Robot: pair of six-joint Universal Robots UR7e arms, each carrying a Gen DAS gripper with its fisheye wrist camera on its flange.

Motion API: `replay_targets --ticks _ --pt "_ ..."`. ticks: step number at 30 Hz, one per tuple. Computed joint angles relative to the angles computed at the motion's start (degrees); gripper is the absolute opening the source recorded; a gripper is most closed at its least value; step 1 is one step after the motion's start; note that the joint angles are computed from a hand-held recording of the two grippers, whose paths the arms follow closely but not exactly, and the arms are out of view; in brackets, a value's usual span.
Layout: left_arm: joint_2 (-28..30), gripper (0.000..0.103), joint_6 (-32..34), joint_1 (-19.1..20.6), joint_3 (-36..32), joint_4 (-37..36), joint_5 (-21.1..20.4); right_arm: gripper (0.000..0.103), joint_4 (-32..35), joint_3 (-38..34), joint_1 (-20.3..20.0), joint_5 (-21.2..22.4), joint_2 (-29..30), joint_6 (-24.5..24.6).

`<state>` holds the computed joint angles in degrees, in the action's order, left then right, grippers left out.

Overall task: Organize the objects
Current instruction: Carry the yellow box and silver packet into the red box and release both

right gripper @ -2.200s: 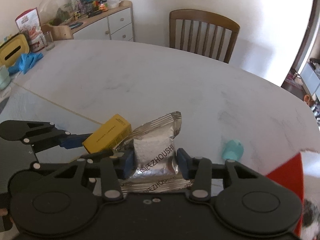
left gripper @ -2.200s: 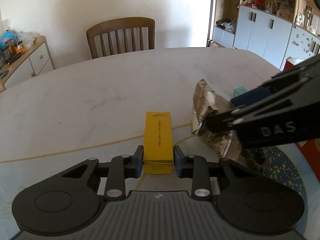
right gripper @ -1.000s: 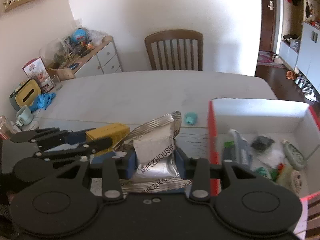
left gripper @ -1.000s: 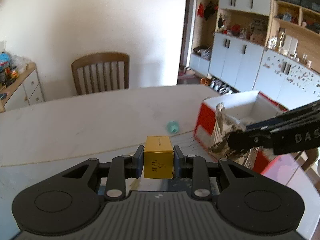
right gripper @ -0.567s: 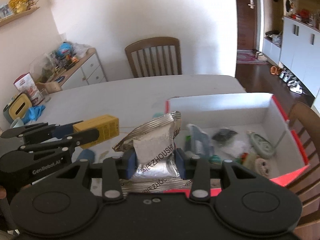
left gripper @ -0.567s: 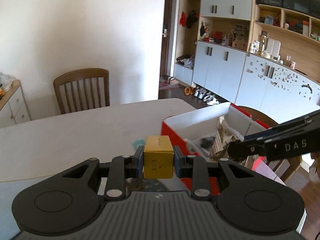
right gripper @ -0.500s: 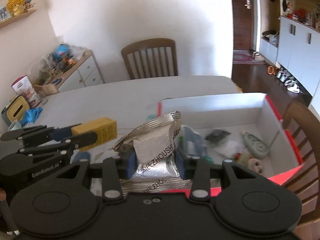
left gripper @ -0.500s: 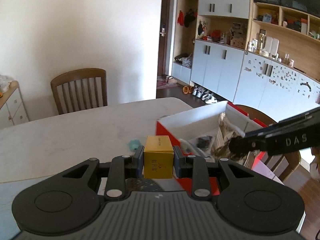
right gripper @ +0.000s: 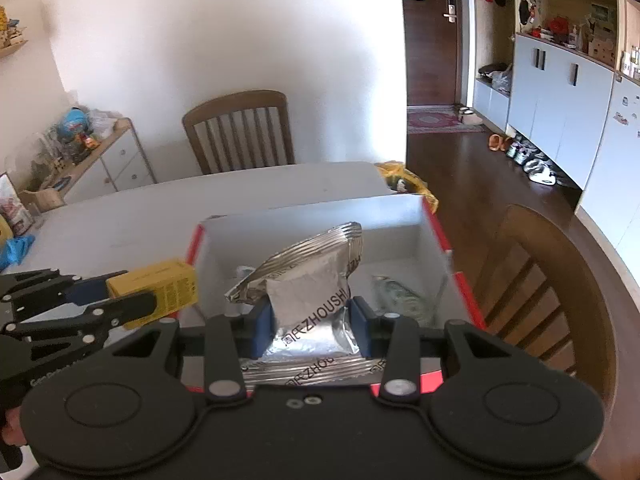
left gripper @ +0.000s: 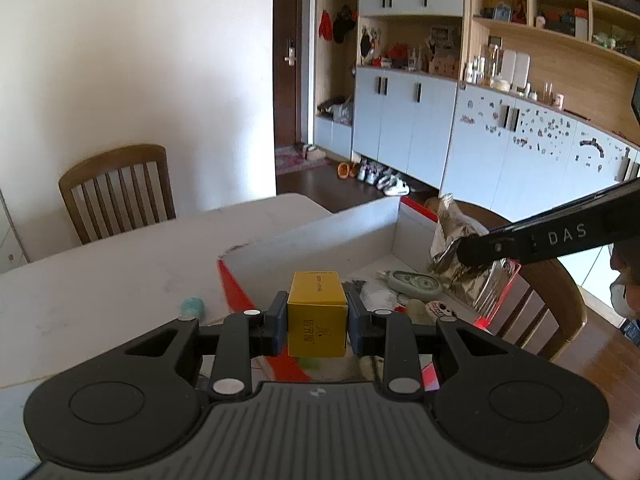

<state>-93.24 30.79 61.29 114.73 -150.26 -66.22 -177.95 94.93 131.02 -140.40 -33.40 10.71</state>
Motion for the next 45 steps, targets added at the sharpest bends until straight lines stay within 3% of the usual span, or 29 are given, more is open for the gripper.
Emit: replay_targets --ticks 10,18,34,45 --pt "7.17 0.029 -2.34 -1.81 -1.3 -2.54 2.5 0.039 -0.4 1.34 -4.53 3.1 -2.27 -3.45" --pt "12.87 0.029 -3.25 -1.82 -3.83 -2.26 4.65 0.039 4.52 -2.6 -7.81 4.65 -0.05 -7.61" --pt "18.95 0.029 -11.57 0.94 -9.92 9.29 7.25 0.04 12.24 -6.88 -11.72 6.04 2.88 -8.58" --pt "20.65 0.029 -13.83 1.11 -11.96 14.54 8.43 0.042 12.94 -7.42 -12.32 6.27 3.13 -8.23"
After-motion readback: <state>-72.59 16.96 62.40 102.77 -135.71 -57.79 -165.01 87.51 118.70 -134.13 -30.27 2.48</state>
